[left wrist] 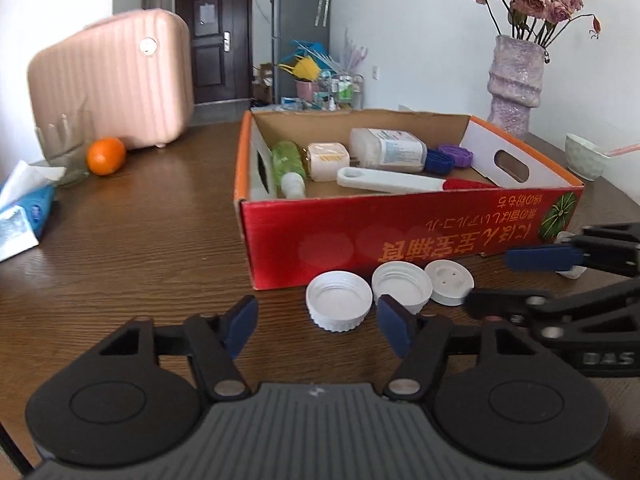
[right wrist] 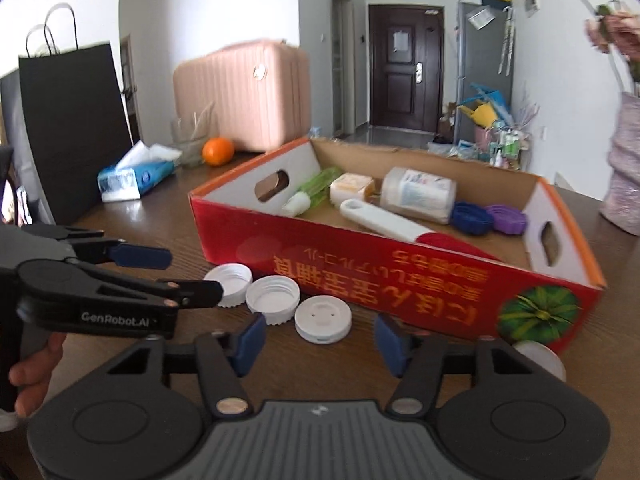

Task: Organize rigid objects
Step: 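Grasp a white bottle cap with the left gripper while the right grasps the flat white lid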

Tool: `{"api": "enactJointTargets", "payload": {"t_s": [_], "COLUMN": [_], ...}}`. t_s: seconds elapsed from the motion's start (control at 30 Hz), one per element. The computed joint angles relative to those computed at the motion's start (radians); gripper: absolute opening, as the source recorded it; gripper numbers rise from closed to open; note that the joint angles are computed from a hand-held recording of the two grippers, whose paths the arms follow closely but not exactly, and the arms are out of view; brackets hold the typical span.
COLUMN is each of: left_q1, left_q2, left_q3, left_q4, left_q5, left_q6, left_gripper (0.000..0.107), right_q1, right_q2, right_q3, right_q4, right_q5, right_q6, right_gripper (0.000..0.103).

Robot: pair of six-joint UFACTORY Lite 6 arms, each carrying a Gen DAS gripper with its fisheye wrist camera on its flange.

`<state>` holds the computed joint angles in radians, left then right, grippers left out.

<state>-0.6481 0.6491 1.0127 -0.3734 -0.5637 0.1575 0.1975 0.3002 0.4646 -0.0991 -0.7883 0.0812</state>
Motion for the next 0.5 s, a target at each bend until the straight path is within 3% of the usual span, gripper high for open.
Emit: {"api": "enactJointTargets", "payload": {"t_s": [0.17,0.3,0.5], "left_q1": [0.02,0.018,0.04], "left_q2": [0.086,0.102,0.095], "left_q3": [0.089,0.105,0.09], "left_q4": [0.043,0.059,0.136], "left_q5": [0.019,0.001,-0.011], "left_q6": [-0.042,-0.048,-0.147], "left_gripper": [0.059,0.041,0.041], "right_q1": [-0.009,-0.023,-0.042], "right_q2": [0.118,0.178,0.187], "right_q3": [0.098,0.134,0.141], "right_q4": [0.007,-0.025,-0.073], "right_q5": [0.005,-0.019,-0.03], "right_q6": [-0.003,0.011,0.046], "right_gripper": [0.044,0.039,0.037]}}
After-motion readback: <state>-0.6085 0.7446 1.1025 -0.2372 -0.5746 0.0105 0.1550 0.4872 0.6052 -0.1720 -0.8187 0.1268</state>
